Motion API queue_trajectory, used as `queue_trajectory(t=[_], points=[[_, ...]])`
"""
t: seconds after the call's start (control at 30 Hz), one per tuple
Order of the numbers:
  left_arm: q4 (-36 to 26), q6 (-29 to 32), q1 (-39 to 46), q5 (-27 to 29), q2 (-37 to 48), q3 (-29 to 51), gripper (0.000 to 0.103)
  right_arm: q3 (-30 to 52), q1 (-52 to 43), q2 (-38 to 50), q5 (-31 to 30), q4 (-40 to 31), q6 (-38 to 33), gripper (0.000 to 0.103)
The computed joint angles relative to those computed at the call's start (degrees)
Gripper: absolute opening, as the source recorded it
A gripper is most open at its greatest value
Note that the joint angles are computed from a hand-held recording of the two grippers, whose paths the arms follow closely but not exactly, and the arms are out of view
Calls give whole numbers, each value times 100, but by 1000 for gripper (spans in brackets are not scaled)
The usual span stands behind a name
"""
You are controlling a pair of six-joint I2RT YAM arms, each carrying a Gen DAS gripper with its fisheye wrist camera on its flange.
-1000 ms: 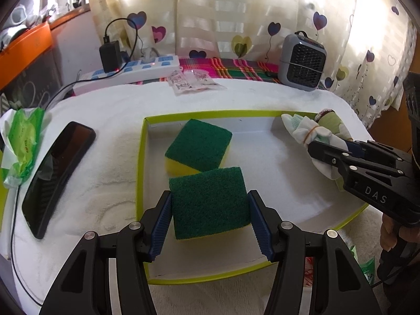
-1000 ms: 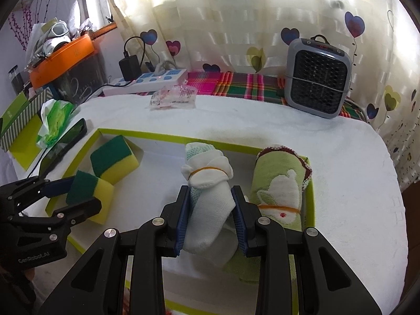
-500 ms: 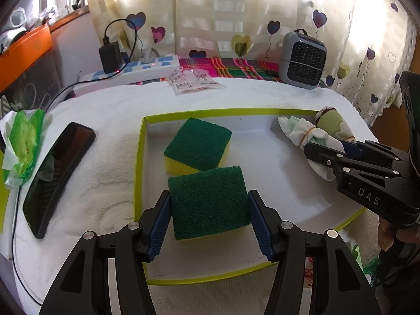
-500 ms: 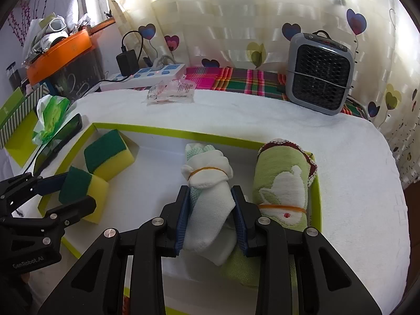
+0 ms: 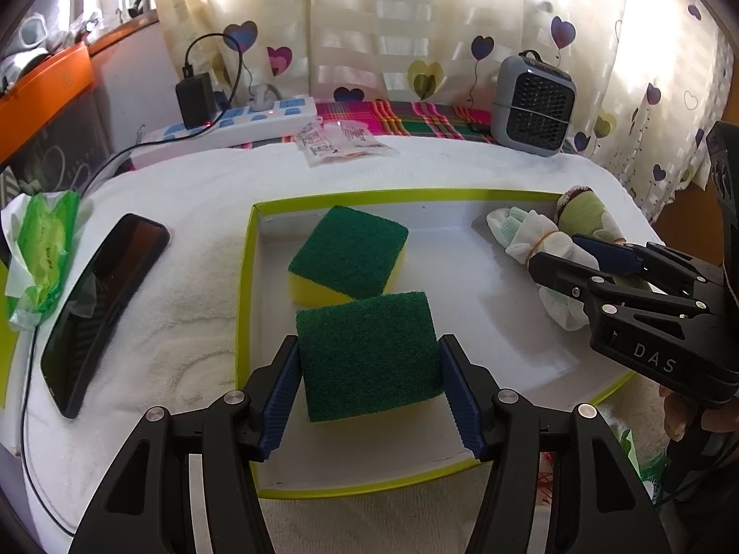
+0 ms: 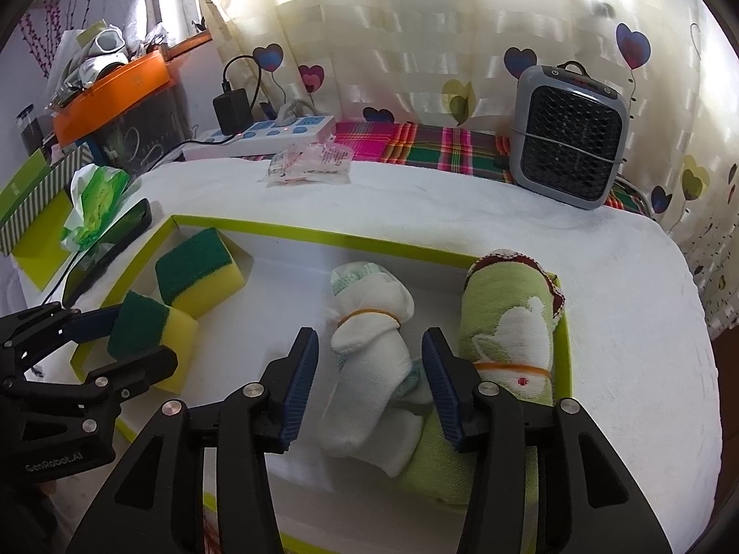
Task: Organize soft objects
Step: 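Lower the sponge into the lid with the left tool while the right tool releases the socks beside the towel, then move both open tools back toward the pile of soft items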
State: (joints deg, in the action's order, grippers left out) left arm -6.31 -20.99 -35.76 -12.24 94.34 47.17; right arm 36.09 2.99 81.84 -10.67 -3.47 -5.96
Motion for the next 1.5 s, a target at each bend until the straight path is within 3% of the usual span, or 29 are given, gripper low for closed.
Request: queue_trajectory(t=[0.77, 1.5], points=[[-30, -211, -226, -191, -606, -371, 61, -371, -107, -774, -135, -84, 153, 58], [-518, -700, -883, -734, -1893, -1088, 61, -1111, -575, -2869, -564, -1104, 112, 58]])
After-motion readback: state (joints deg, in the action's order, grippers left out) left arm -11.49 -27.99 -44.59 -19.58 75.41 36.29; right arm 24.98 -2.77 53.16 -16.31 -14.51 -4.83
